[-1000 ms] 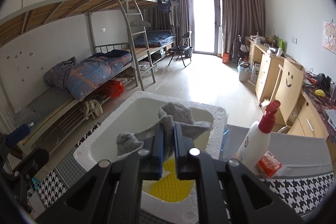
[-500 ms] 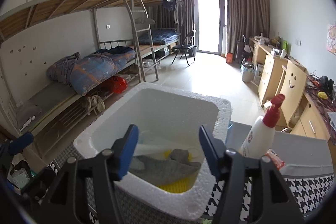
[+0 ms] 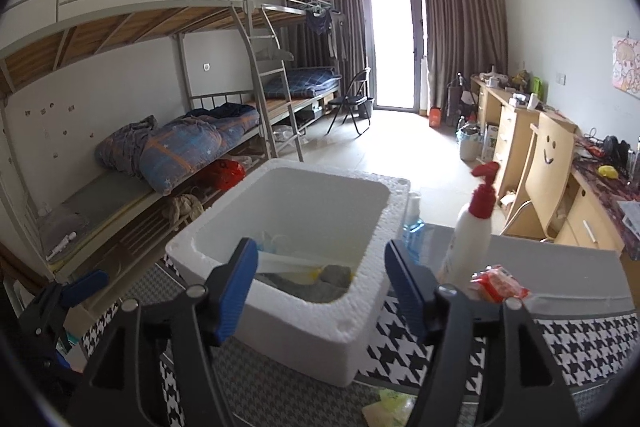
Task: Organize soft objects
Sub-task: 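Move both tools back from the foam box toward the wipe pack and foam stick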
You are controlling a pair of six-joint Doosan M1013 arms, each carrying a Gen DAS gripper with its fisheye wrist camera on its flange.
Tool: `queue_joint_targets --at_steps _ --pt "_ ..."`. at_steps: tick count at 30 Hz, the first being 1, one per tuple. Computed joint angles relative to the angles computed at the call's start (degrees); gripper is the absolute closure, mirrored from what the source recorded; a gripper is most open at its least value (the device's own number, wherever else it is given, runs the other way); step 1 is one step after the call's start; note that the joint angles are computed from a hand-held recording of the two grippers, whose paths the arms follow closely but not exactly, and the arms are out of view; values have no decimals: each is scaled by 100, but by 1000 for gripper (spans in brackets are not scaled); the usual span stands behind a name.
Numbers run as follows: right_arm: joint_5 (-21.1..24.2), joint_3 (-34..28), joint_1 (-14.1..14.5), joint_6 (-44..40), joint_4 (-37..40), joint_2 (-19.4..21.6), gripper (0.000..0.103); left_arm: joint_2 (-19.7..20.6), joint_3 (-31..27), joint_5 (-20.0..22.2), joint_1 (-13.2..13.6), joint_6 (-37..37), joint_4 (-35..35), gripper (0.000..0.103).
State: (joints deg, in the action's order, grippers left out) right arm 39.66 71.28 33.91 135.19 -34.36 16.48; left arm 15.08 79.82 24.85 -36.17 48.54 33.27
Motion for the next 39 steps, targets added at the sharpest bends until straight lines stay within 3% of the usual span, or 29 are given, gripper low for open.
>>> queue_joint_targets --at_steps 19,23,39 --pt "42 759 185 1057 -961 -447 32 -97 180 -315 -87 1218 -1179 1" --pt "98 844 234 1290 -1201 -482 21 -104 198 -331 -89 1495 -1434 1" --pt "277 1239 310 2111 -1685 -702 19 -82 183 -320 -135 2195 -2122 1"
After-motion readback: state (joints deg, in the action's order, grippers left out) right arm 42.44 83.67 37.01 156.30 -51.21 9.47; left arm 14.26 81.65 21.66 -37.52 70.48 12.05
